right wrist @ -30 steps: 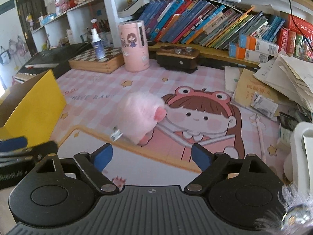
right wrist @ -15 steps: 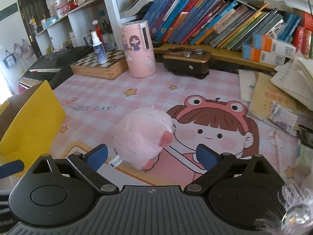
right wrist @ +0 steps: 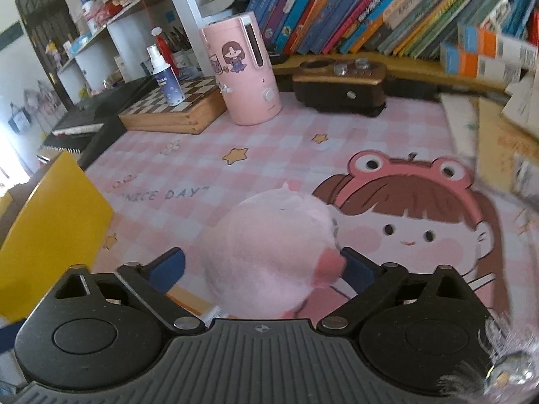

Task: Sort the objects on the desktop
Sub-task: 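Close the right gripper on the pink plush, then close the left gripper on the white card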

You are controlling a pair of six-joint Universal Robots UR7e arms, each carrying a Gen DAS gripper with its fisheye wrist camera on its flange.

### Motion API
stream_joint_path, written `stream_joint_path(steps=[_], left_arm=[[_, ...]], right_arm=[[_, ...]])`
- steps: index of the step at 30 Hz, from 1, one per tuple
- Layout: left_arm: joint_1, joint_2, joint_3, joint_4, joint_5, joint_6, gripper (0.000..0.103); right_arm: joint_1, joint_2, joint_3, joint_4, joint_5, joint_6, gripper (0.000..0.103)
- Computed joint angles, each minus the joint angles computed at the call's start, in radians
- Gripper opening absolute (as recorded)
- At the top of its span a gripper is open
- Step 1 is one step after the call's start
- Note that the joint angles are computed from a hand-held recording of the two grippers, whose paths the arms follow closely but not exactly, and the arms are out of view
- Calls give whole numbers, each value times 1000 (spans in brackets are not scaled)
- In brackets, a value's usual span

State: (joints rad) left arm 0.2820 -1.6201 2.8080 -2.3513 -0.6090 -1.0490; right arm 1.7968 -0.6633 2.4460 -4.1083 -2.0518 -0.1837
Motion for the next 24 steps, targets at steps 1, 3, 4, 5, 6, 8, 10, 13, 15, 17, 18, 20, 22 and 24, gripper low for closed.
stream_joint_path(steps=[1,3,4,5,6,8,10,13,15,17,18,20,22,24], left_arm=[[4,11,0,-18,1,10,80],[15,38,0,-71,-1,40,80],[22,55,1,-106,-1,61,80],[31,77,2,-150,-3,86,80],[39,98,3,-189,-5,107,80],[58,154,2,-285,-8,155,80],[83,223,-4,-396,-15,213,80],[123,337,-22,-565,-30,309,80],[146,409,-36,-668,-39,373,80],[166,476,-52,-760,-46,432,80],[176,503,-60,-797,-49,457,80],[195,553,-79,-862,-53,504,80],[217,597,-98,-915,-57,544,79],[238,638,-118,-961,-61,579,78]], right_arm=[[2,2,-5,5,-14,7,74],[-6,-4,4,-1,1,6,70],[-12,-11,12,-8,14,5,68],[-17,-17,23,-22,27,1,66],[-20,-23,35,-40,35,-4,66],[-20,-39,62,-81,42,-9,65],[-18,-58,93,-125,38,-13,65],[-11,-79,129,-186,10,-12,65],[-9,-87,145,-221,-7,-18,65],[-4,-88,156,-258,-29,-39,65],[-2,-86,160,-276,-37,-51,65],[0,-82,170,-307,-48,-69,65],[-1,-81,182,-324,-49,-74,65],[-4,-83,190,-327,-51,-70,66]])
